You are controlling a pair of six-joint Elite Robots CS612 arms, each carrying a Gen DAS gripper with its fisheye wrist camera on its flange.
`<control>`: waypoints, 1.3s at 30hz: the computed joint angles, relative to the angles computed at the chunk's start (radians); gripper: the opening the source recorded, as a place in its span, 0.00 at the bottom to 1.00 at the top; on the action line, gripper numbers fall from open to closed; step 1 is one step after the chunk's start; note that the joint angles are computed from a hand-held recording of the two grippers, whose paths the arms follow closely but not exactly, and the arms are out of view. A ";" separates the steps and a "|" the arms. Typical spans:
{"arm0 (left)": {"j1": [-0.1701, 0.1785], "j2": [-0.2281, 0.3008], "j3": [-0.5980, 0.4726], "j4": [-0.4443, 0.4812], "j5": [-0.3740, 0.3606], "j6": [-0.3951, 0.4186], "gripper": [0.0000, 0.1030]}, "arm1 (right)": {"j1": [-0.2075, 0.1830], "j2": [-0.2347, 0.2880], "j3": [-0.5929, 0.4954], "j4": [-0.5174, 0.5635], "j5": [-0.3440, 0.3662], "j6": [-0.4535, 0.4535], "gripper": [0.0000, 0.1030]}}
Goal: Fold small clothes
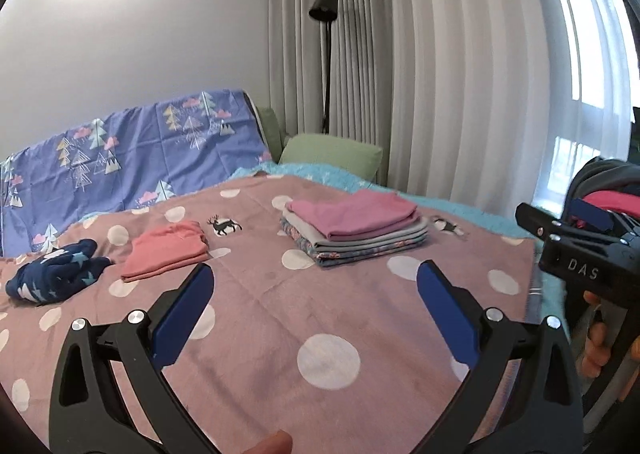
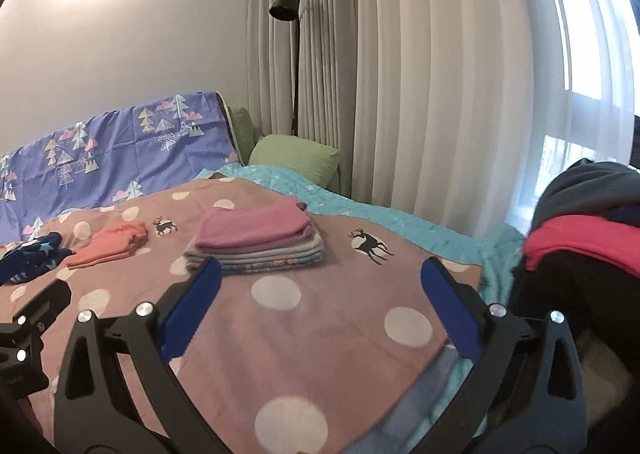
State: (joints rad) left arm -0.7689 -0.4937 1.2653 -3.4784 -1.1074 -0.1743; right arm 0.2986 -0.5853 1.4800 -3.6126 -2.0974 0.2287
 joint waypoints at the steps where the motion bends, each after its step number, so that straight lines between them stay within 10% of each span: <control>1: -0.008 -0.015 0.030 -0.033 0.012 0.001 0.99 | 0.009 -0.012 0.019 -0.020 -0.008 -0.008 0.98; 13: -0.073 -0.102 0.229 -0.239 0.156 -0.023 0.99 | 0.084 -0.082 0.155 -0.158 -0.076 0.026 0.98; 39: -0.073 -0.138 0.348 -0.119 0.263 -0.229 0.99 | 0.120 -0.038 0.138 -0.168 0.015 -0.095 0.98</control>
